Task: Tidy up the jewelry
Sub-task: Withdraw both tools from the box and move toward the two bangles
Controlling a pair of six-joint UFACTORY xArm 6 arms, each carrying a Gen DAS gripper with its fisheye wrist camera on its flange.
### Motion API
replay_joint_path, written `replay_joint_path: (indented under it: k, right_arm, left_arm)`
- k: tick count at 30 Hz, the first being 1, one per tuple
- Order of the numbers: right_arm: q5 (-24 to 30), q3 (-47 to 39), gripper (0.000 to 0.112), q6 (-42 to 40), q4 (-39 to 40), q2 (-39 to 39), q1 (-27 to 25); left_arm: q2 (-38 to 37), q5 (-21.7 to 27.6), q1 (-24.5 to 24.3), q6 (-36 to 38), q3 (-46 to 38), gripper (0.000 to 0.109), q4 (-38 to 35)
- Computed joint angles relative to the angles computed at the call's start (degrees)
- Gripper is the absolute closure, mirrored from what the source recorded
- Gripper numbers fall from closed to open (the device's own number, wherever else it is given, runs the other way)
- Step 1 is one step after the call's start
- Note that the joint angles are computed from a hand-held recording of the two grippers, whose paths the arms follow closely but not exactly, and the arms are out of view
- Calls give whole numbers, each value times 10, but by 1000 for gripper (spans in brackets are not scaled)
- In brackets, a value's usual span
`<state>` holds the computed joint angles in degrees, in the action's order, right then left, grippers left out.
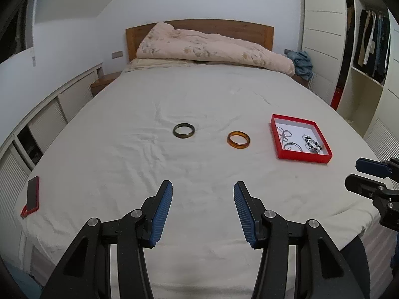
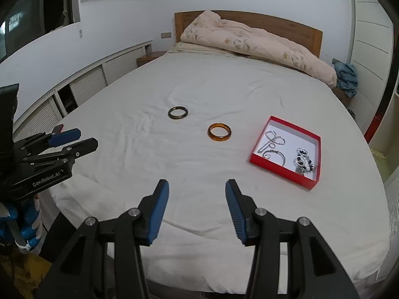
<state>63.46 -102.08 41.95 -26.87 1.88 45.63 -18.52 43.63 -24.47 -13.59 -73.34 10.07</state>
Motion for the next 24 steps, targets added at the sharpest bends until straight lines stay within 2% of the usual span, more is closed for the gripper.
replay_joint_path:
  k: [6, 10, 15, 20, 24]
  right_arm:
    - [7, -18, 67, -12, 6, 13, 9]
    - [-1, -25, 67, -23, 18, 24, 2]
    - [-20, -26, 67, -46, 48, 42, -21]
    - [-37, -56, 67, -74, 80, 84, -54]
    - [-42, -120, 67, -112, 109, 148, -90]
  left_arm:
    - [-18, -13, 15, 2, 28, 58, -8]
    - [-18, 1, 29, -5, 36, 58, 1]
    - [6, 16, 53, 1, 33, 55, -22]
    - [68, 26, 72, 10, -7, 54, -35]
    - [160, 35, 88, 18, -87, 54, -46]
